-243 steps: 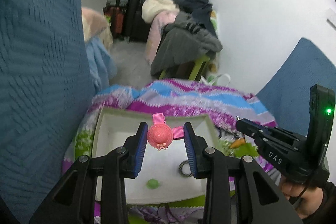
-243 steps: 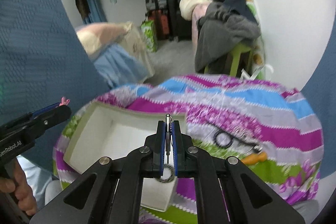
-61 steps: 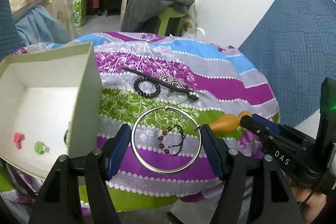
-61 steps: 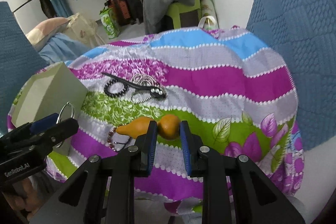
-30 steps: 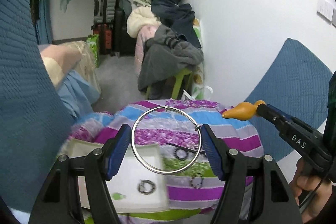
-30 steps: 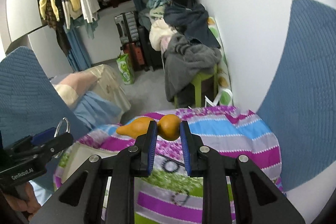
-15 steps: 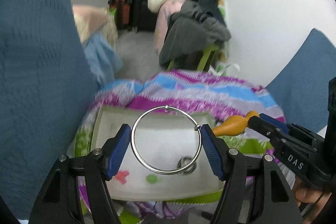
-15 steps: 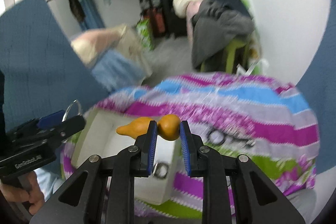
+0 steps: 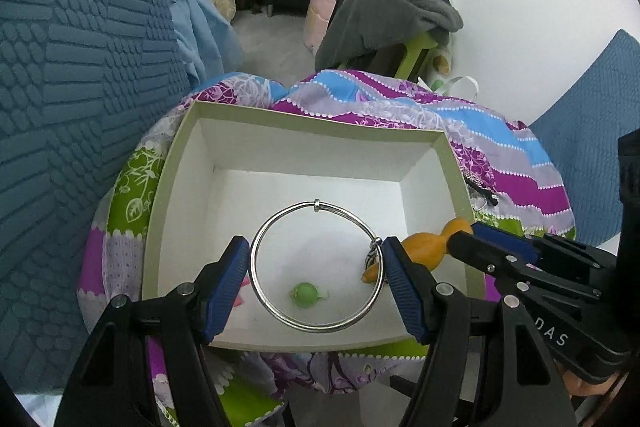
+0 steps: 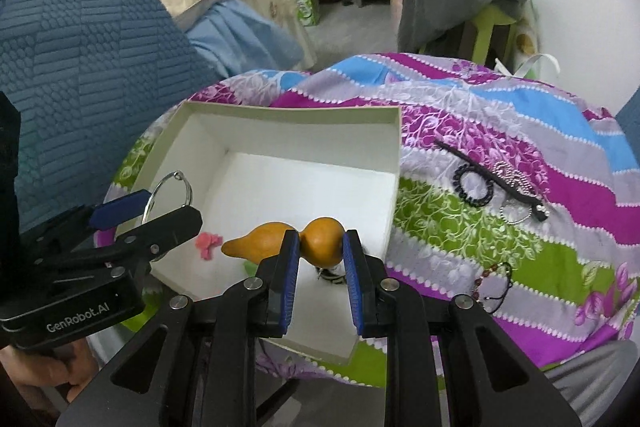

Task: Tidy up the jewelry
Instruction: 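Open both tools to drop the hoop earring and gourd into the box, then move both tools back to the bead bracelet and black hair clip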

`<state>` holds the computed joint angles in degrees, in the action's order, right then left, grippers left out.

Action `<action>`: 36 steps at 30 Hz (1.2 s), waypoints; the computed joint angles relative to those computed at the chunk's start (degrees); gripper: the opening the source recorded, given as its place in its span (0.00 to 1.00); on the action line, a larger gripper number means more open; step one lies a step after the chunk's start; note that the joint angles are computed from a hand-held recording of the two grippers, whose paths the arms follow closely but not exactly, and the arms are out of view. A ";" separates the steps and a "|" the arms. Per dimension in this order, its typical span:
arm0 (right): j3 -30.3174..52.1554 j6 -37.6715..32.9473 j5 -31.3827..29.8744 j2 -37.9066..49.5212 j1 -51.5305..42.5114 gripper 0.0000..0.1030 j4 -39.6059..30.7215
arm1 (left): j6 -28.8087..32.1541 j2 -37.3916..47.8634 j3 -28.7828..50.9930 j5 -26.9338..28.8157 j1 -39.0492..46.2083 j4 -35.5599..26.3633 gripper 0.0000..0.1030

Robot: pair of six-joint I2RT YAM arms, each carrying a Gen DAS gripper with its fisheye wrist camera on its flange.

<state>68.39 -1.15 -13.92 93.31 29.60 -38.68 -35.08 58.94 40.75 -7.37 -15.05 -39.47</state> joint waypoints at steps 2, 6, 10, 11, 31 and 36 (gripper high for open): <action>0.44 -0.51 -0.71 0.27 -0.43 0.20 -0.57 | -0.55 -0.40 -0.39 0.17 0.22 -0.03 0.67; 2.11 -1.61 -1.96 0.35 -1.04 0.23 -2.02 | -1.76 -3.40 -0.74 1.06 0.32 -0.23 0.68; 4.10 -3.83 -3.99 -1.11 -2.24 0.33 -3.60 | -4.20 -4.30 3.08 -3.67 -2.61 -3.67 0.78; 4.70 -4.33 -4.04 -1.39 -2.40 0.33 -4.00 | -4.74 -4.29 4.18 -4.37 -3.01 -4.43 0.78; 18.07 -17.08 -15.19 -2.70 -19.44 0.33 -10.69 | -17.50 5.85 22.21 -20.87 -20.11 -8.32 0.78; 21.44 -21.81 -17.08 1.23 -24.61 0.33 -12.51 | -19.07 11.02 23.54 -21.39 -23.40 -3.27 0.78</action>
